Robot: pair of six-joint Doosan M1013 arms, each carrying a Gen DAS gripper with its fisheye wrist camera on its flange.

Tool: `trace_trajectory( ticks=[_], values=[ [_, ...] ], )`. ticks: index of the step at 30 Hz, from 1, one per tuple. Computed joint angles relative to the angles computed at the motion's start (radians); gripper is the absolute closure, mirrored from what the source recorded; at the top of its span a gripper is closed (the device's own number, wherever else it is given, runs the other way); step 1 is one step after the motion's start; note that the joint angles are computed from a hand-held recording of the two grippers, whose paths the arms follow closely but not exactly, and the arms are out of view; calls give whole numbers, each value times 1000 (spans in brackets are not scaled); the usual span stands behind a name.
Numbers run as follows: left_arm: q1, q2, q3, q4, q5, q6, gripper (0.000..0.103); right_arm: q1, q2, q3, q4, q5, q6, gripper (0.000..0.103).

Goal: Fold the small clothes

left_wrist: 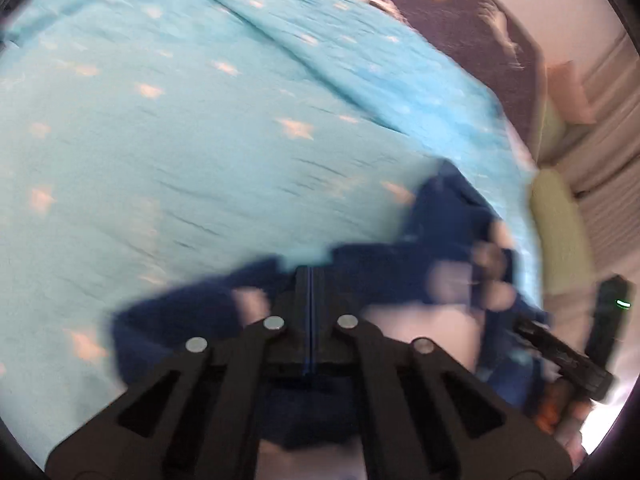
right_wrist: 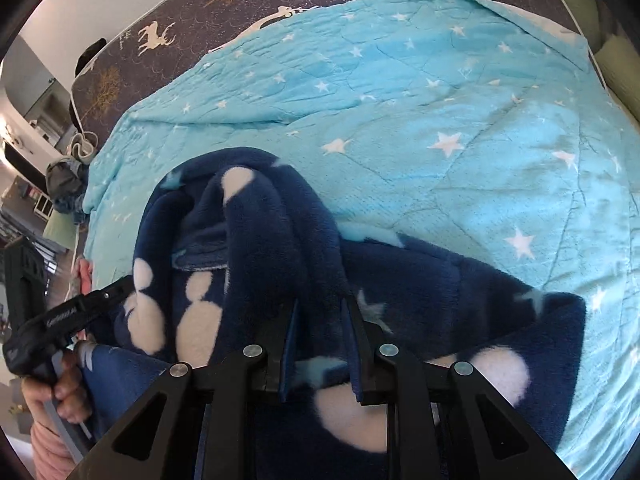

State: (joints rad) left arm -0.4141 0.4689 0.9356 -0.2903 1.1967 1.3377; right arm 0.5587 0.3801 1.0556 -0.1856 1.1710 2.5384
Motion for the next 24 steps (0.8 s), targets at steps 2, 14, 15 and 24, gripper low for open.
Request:
trace_trajectory(
  ticks=[2,14,15,24],
  values=[
    [8,2,-9,-54,3,2,103,2,-2,3,2,-13,12,76],
    [-35,29,-57,-97,69,133,91,-13,-6,30,13,-91,47,70],
    [-39,14,-42,-84,39,137,94,-9,-16,54,-1,-125,56,70],
    [-26,21,-27,-10,20,97,93,4,-20,64,-43,-136,52,68]
  ],
)
